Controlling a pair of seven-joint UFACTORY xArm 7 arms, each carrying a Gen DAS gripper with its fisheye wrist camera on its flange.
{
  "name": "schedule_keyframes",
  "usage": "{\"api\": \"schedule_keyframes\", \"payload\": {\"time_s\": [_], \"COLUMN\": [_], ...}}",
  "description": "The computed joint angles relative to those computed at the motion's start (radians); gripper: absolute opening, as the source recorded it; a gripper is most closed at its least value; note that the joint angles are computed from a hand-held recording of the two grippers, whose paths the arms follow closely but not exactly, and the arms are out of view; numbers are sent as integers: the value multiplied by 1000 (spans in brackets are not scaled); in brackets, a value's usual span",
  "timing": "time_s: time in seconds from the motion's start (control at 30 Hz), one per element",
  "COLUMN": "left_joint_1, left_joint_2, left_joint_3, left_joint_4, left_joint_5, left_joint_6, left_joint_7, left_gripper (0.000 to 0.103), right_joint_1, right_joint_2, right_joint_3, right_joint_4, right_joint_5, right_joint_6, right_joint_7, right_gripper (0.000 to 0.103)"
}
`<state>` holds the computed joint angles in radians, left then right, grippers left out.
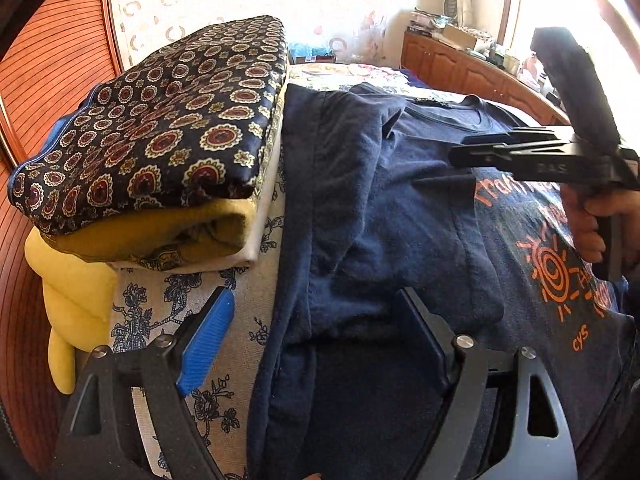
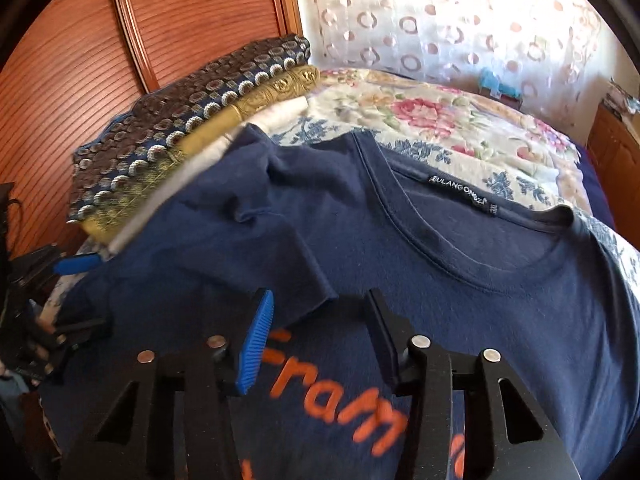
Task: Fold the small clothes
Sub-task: 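Move the right tool across to the T-shirt's opposite side edge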
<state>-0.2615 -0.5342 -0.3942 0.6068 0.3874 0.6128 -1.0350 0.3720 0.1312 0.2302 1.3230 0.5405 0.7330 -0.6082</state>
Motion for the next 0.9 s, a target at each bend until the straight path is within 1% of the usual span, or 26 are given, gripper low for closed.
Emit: {"api": "schedule_keyframes", "payload": {"time_s": [0.07,0.1,0.13,0.17,0.2,0.27,0.33,0.37,0.4,0.47,0.53,0.57,0.6,0.63,0.67,0.7,0.73,0.83,0.9], "left_joint_1": [0,-1,-1,-1,-1,-1,-1,-3,-3,-2,-2,-2,-2,-2,-2,-2,-1,-1,-1], "left_joint_2": [2,0,0,1,1,1,2,-2,-1,1,-1,-1,-2,-1,0,-1,2,3,2], "left_joint_3": [2,3,3,3,2,3,3,3,2,4,4,4,5,5,4,3,2,2,3], "left_joint_4": [2,1,1,1,1,2,2,1,2,2,-1,-1,-2,-2,-1,-1,1,2,2], "left_joint_5": [0,0,0,0,0,0,0,-1,-1,-2,-3,-2,-2,-2,-2,-1,0,1,2], "left_joint_6": [-1,0,0,-1,0,0,0,3,6,8,7,7,7,6,7,7,8,8,9], "left_joint_7": [2,2,2,1,1,2,2,2,2,0,-2,-1,0,0,-1,-2,-2,-4,-2], "left_gripper": [83,83,83,83,83,83,83,83,86,88,88,88,88,88,88,88,88,88,88], "right_joint_1": [8,10,7,6,11,6,6,0,-1,4,15,18,20,21,20,15,9,-5,-14], "right_joint_2": [12,14,16,12,4,-23,-52,-62,-65,-59,-66,-57,-56,-59,-63,-72,-87,-123,-169], "right_joint_3": [1,5,10,12,13,10,-2,-9,-14,-17,-14,-11,-9,-8,-9,-11,-14,-32,-49], "right_joint_4": [17,24,30,30,21,3,-22,-32,-35,-36,-59,-51,-55,-60,-64,-74,-86,-120,-165], "right_joint_5": [-29,-30,-14,-10,-16,7,5,15,9,-22,-66,-68,-59,-59,-53,-27,1,28,52], "right_joint_6": [1,10,28,35,24,5,-40,-44,-42,-36,-63,-58,-60,-68,-71,-72,-71,-83,-80], "right_joint_7": [18,18,-6,-21,-33,-68,-46,-46,-30,-11,18,23,21,27,29,12,-4,-37,-66], "right_gripper": [35,22,13,10,2,2,2,2,2,2,3,5,11,23,29,43,52,61,63]}}
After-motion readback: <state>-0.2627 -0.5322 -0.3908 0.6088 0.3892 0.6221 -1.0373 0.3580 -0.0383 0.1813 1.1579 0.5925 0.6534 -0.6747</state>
